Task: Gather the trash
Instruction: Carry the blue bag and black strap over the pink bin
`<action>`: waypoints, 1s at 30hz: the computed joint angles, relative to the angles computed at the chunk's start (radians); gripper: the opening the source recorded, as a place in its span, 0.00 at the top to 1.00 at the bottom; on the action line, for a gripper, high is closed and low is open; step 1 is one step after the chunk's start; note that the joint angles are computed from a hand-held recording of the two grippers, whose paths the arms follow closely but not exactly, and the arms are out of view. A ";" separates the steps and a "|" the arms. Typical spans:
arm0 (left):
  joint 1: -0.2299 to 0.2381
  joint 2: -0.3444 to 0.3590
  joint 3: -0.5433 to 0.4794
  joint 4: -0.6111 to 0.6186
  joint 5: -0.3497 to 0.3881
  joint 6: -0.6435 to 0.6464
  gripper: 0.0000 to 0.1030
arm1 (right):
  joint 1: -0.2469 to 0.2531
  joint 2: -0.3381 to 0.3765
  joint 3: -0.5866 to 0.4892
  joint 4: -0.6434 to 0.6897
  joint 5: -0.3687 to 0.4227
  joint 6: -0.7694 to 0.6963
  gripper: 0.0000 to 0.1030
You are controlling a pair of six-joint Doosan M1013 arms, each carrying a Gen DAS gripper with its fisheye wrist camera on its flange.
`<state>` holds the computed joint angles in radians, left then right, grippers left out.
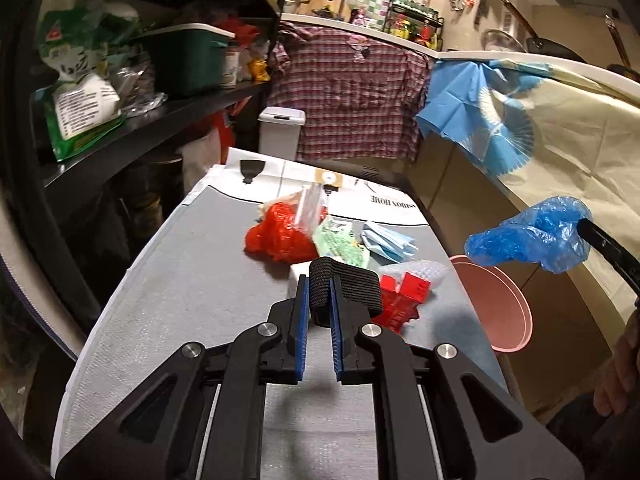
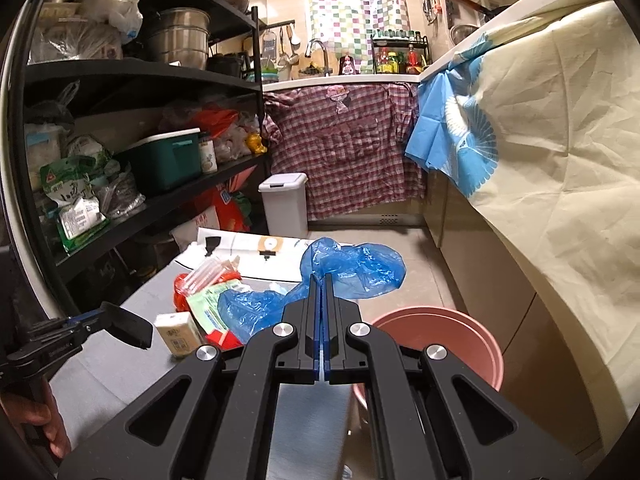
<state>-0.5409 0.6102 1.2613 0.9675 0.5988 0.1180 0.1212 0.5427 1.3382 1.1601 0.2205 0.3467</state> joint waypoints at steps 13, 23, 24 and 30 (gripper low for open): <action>-0.022 0.034 -0.050 -0.060 -0.030 0.108 0.90 | -0.055 0.035 -0.040 -0.147 -0.033 0.257 0.99; -0.037 0.097 -0.149 -0.152 -0.057 0.224 0.90 | -0.075 0.088 -0.098 -0.472 -0.040 0.639 0.99; -0.037 0.106 -0.165 -0.168 -0.060 0.240 0.90 | -0.076 0.093 -0.105 -0.490 -0.038 0.663 0.99; -0.040 0.174 -0.283 -0.284 -0.069 0.373 0.90 | -0.077 0.111 -0.128 -0.625 -0.046 0.799 0.99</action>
